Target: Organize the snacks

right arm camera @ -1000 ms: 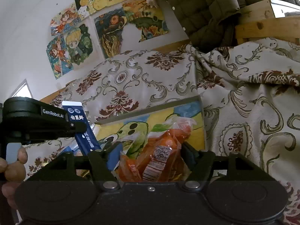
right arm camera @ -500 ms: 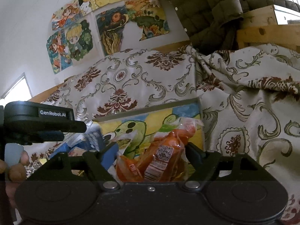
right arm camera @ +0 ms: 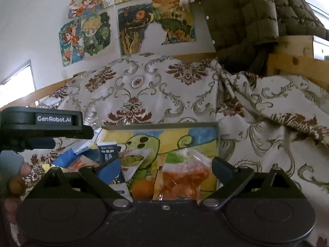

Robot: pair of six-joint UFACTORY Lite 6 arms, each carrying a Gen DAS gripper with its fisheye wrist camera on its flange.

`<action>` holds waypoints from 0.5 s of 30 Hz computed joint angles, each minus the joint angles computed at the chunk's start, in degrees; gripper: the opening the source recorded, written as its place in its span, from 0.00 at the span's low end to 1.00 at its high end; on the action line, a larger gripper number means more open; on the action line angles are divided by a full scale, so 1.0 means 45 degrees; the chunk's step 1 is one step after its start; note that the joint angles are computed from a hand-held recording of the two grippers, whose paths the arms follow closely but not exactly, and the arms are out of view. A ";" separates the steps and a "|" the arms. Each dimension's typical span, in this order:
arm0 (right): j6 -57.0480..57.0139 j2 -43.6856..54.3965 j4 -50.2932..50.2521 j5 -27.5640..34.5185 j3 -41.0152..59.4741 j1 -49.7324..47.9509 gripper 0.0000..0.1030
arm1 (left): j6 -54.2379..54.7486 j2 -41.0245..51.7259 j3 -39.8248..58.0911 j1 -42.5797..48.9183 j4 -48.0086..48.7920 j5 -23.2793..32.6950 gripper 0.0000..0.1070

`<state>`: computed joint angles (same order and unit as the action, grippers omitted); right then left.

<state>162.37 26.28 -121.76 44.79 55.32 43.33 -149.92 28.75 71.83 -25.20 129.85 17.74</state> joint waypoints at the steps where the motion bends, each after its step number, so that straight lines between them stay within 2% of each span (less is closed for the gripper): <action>1: -0.0160 -0.0161 0.0185 0.0111 -0.0082 0.0097 0.95 | 0.0079 -0.0210 -0.0202 -0.0018 -0.0049 0.0076 0.87; 5: -0.0683 -0.0900 0.0927 0.0682 -0.0525 0.0515 0.98 | -0.0078 -0.1209 -0.1207 -0.0063 0.0211 0.0347 0.91; 12: -0.1887 -0.2813 0.2854 0.1963 -0.1490 0.1653 0.99 | -0.2496 -0.3745 -0.3644 0.0111 0.2119 0.0600 0.96; 15: -0.2522 -0.3687 0.3569 0.2537 -0.1871 0.2236 0.99 | -0.2674 -0.5002 -0.4728 0.0091 0.2091 0.0726 0.96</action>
<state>151.02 9.69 -105.70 56.21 46.91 53.39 -161.95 6.24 50.55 -24.79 139.26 21.01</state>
